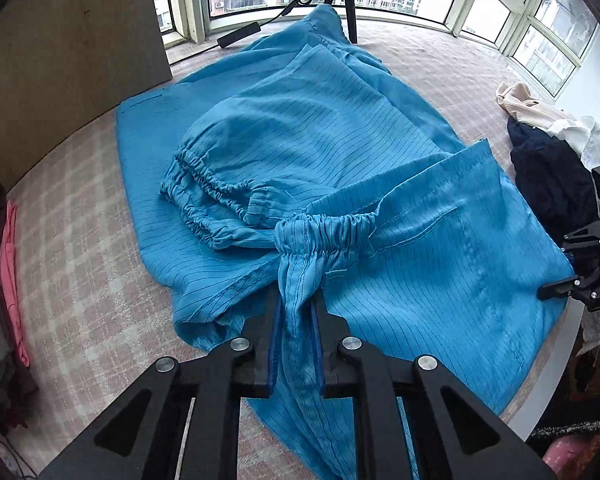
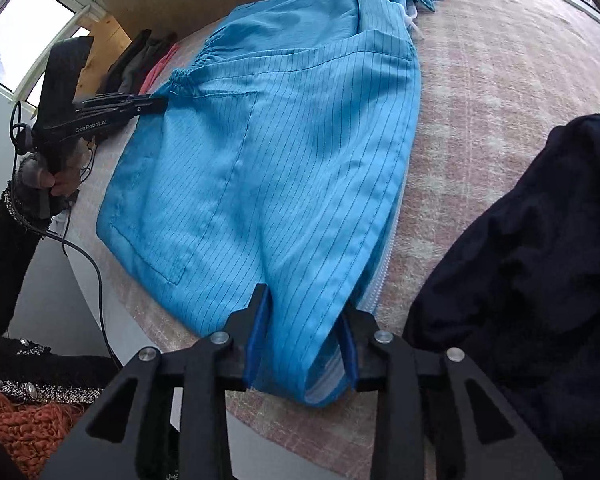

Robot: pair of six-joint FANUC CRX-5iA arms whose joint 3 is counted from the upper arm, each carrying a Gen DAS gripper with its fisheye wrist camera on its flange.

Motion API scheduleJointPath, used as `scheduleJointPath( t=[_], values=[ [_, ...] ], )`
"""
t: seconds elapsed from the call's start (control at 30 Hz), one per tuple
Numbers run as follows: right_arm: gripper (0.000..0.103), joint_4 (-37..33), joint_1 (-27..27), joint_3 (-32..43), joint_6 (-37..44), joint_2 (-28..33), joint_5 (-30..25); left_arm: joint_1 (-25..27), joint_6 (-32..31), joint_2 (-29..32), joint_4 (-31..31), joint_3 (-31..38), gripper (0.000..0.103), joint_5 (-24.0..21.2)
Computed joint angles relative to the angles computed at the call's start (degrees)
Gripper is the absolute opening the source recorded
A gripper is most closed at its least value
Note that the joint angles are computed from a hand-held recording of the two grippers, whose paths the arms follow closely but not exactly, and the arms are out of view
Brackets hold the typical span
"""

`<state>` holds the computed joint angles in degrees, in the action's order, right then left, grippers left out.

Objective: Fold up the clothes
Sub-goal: 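Grasp the zipper edge with the right gripper while the left gripper holds the sleeve cuff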

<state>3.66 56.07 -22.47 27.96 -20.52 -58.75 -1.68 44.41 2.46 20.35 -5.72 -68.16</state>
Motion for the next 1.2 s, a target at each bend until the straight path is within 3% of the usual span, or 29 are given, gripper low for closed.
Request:
scheduleJointPath(
  t=[0.03, 0.1, 0.17, 0.27, 0.3, 0.33, 0.37, 0.43, 0.7, 0.8, 0.9, 0.97, 1.03, 1.1, 1.2],
  values=[
    [0.032, -0.1, -0.3, 0.1, 0.4, 0.1, 0.0, 0.1, -0.6, -0.1, 0.1, -0.4, 0.033, 0.4],
    [0.032, -0.7, -1.0, 0.6, 1.6, 0.5, 0.0, -0.3, -0.6, 0.8, -1.0, -0.1, 0.046, 0.7],
    [0.032, -1.0, -1.6, 1.2, 3.0, 1.1, -0.3, -0.4, 0.2, 2.7, -1.0, 1.0, 0.046, -0.9],
    [0.032, -0.2, -1.3, 1.7, 4.2, 2.1, -0.6, -0.5, -0.8, 3.4, -0.1, 0.5, 0.04, -1.8],
    [0.032, 0.1, -1.2, 1.8, 4.5, 2.4, -0.6, -0.5, -1.6, 3.2, 0.0, 0.2, 0.033, -1.8],
    [0.031, 0.0, -1.4, 1.9, 5.0, 2.6, -0.5, -0.3, -1.5, 3.9, 0.6, 0.7, 0.011, -3.5],
    [0.025, -0.1, -1.5, 2.0, 5.6, 2.7, -0.4, 0.0, -1.3, 4.5, 1.1, 1.2, 0.004, -5.2],
    [0.009, -2.6, -2.5, 2.7, 8.0, 2.7, 0.2, 0.7, 1.6, 4.6, 0.8, 1.9, 0.004, -7.3],
    [0.007, -11.9, -3.5, 4.2, 13.4, -0.3, -0.7, 6.0, 3.5, -2.9, 1.2, -1.7, 0.005, -15.0],
    [0.007, -12.1, -3.6, 3.7, 12.7, 0.6, -1.2, 4.8, 7.0, -1.8, -1.3, -1.7, 0.01, -12.4],
    [0.008, -11.2, -4.6, 4.3, 10.7, 3.2, -2.5, 3.5, 9.9, 0.6, -3.3, -0.9, 0.017, -9.3],
    [0.021, -9.7, -4.2, 6.1, 10.6, 3.9, -6.1, 3.0, 10.3, -0.2, -4.3, 0.2, 0.02, -8.7],
    [0.03, -4.4, -1.3, 6.9, 8.1, 3.0, -10.1, 3.9, 8.0, -3.2, -3.9, -0.4, 0.027, -7.4],
    [0.031, 1.4, 1.7, 6.6, 4.3, 0.7, -11.8, 6.2, 5.2, -6.7, -1.4, -2.0, 0.032, -6.6],
    [0.031, 8.1, 1.9, 5.7, 1.3, -0.8, -8.0, 8.3, 1.4, -10.8, 3.1, -5.0, 0.03, -7.1]
  ],
)
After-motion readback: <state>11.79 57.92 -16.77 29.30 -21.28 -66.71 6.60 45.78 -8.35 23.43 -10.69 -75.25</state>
